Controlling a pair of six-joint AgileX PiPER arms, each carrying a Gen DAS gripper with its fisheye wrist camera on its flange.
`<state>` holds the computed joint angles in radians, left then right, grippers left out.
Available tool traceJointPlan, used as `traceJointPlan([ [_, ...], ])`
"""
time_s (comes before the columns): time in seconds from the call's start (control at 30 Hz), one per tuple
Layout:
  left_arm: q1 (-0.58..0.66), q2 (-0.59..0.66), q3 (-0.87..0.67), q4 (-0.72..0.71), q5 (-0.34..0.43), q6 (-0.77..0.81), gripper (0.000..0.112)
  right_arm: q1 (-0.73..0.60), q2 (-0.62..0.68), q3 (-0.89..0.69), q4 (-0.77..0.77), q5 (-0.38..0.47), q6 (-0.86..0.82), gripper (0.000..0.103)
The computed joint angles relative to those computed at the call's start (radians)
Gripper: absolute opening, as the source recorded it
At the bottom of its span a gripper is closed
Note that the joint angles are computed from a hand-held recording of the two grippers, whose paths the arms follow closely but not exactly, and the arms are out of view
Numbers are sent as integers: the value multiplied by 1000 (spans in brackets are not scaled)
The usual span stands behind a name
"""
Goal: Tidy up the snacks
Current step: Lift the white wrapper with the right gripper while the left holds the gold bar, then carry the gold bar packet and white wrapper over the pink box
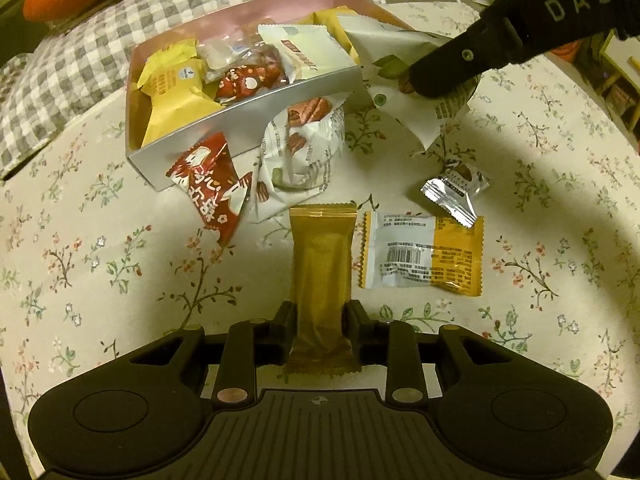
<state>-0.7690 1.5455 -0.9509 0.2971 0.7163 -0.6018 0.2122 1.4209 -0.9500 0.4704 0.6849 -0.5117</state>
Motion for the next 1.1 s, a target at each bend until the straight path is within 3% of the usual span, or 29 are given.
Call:
traceJointPlan([
  [0.23,-17,9,-5,35,4,-36,25,-2,-1,1,4,-1,-1,22],
  [0.77,-104,-57,-51,90,110,-73,25,-19,-9,-1,16,2,-5,22],
  [1.1,8,-207,-94,-41,91,75,24,-86,-21,-11,60,12,-22,22],
])
